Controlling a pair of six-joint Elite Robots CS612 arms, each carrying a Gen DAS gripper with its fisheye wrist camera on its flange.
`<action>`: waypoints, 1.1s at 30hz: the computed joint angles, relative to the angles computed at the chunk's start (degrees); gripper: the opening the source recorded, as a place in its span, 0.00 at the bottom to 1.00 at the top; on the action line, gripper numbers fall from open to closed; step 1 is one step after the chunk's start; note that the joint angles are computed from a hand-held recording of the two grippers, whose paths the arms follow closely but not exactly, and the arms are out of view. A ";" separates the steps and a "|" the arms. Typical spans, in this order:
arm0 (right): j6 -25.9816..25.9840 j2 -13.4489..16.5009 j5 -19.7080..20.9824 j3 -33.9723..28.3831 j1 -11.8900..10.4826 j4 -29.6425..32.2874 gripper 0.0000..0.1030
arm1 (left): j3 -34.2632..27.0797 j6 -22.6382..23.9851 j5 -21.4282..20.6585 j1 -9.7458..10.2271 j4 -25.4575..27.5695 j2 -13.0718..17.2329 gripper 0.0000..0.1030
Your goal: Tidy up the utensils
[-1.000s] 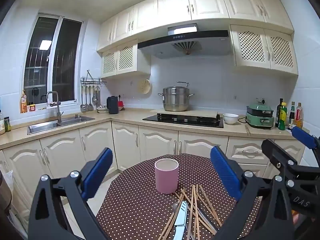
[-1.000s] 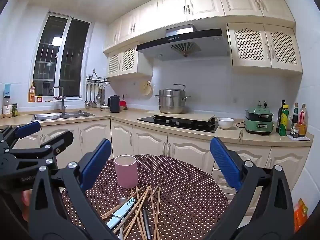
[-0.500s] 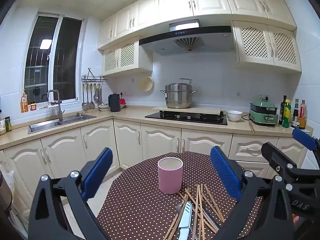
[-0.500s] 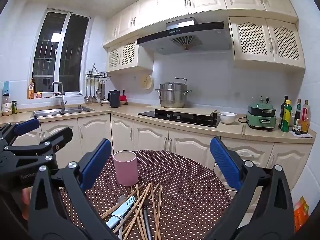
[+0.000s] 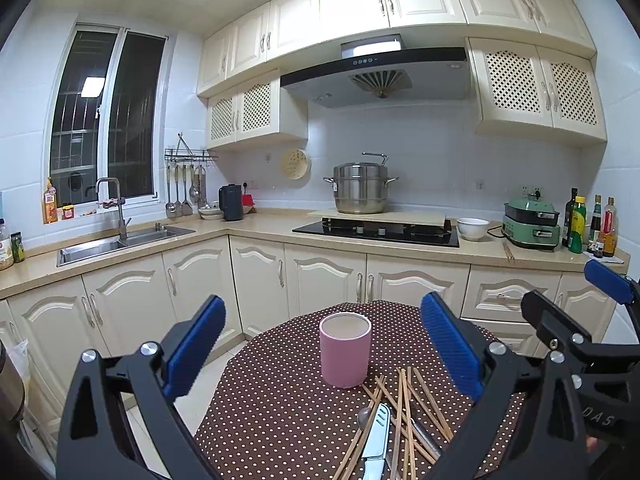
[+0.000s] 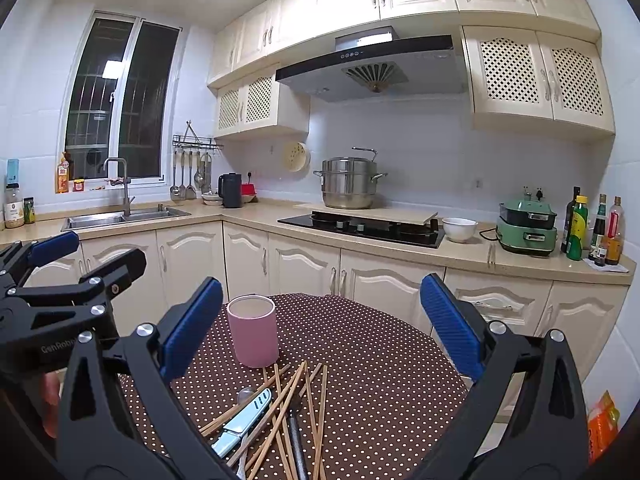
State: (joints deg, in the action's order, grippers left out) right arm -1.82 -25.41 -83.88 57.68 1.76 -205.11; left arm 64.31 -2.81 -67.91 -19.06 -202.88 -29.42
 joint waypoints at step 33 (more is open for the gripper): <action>0.38 0.32 0.27 -0.24 -0.23 0.46 0.94 | -0.59 -0.35 0.28 0.02 1.44 0.16 0.93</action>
State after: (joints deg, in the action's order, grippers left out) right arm -1.44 -25.09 -83.61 57.45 1.53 -204.66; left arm 63.72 -3.16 -67.63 -19.04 -201.44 -29.25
